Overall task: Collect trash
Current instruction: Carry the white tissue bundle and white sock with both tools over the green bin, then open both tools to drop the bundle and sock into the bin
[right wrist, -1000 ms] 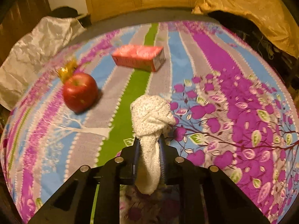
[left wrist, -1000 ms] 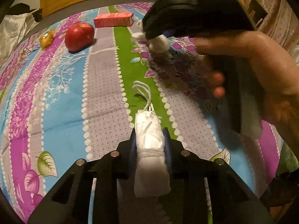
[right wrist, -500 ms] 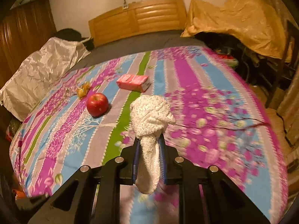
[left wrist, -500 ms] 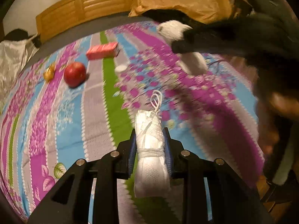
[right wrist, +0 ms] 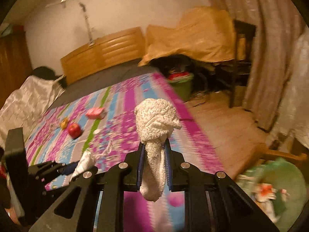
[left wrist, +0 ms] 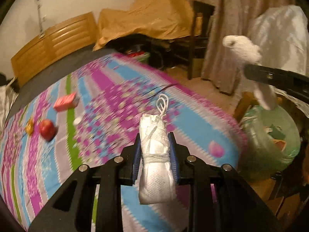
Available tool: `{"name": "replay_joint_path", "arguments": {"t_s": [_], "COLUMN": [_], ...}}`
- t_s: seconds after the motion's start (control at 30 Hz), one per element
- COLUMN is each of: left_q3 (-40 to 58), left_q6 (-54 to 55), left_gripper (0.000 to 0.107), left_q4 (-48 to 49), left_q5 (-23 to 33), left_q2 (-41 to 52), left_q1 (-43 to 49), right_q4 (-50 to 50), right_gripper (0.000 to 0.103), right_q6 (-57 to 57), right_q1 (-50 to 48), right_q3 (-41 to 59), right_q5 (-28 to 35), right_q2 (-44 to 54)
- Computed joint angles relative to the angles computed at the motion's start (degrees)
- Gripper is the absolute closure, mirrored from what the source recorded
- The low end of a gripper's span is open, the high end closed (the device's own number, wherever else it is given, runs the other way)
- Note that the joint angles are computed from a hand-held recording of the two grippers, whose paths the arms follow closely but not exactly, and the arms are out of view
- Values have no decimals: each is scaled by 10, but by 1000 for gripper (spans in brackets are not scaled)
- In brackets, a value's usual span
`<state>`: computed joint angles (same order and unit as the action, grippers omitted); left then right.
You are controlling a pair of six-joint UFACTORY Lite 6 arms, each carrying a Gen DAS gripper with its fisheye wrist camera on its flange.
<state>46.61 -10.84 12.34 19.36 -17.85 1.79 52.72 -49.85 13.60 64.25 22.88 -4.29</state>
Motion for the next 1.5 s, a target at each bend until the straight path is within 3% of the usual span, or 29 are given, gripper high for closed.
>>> {"name": "replay_joint_path", "arguments": {"t_s": [0.17,0.33,0.5,0.63,0.8,0.97,1.07,1.33,1.43,1.47,1.5], "left_q3": [64,158,266,372,525,651,700,747,765,771,771], "left_q6": [-152,-242,-247,-145,-29,91,142,175,175,178,173], "left_gripper": [81,81,81,81,81,81,81,81,76,72,60], "left_q4": [129,212,221,121,16,-107,-156,-174,-181,-184,-176], "left_q5": [15,38,55,70,110,159,187,205,214,218,218], "left_q2": [48,126,216,297,406,503,549,616,635,641,644], "left_q1": [-110,-200,-263,-285,-312,-327,-334,-350,-345,-344,-346], "right_q4": [36,72,93,87,63,26,5,-6,-14,-16,-25], "right_gripper": [83,83,83,83,83,83,83,83,82,79,74], "right_q6": [-95,-187,-252,-269,-253,-206,-179,-156,-148,-148,-144], "right_q1": [-199,-404,-574,-654,-699,-670,-645,-617,-593,-586,-576], "right_q3": [-37,-24,30,96,161,171,169,154,131,126,122], "right_q5": [108,214,292,322,335,304,281,248,221,212,206], "right_q2": [-85,-88,-29,36,91,108,115,148,151,157,166]}}
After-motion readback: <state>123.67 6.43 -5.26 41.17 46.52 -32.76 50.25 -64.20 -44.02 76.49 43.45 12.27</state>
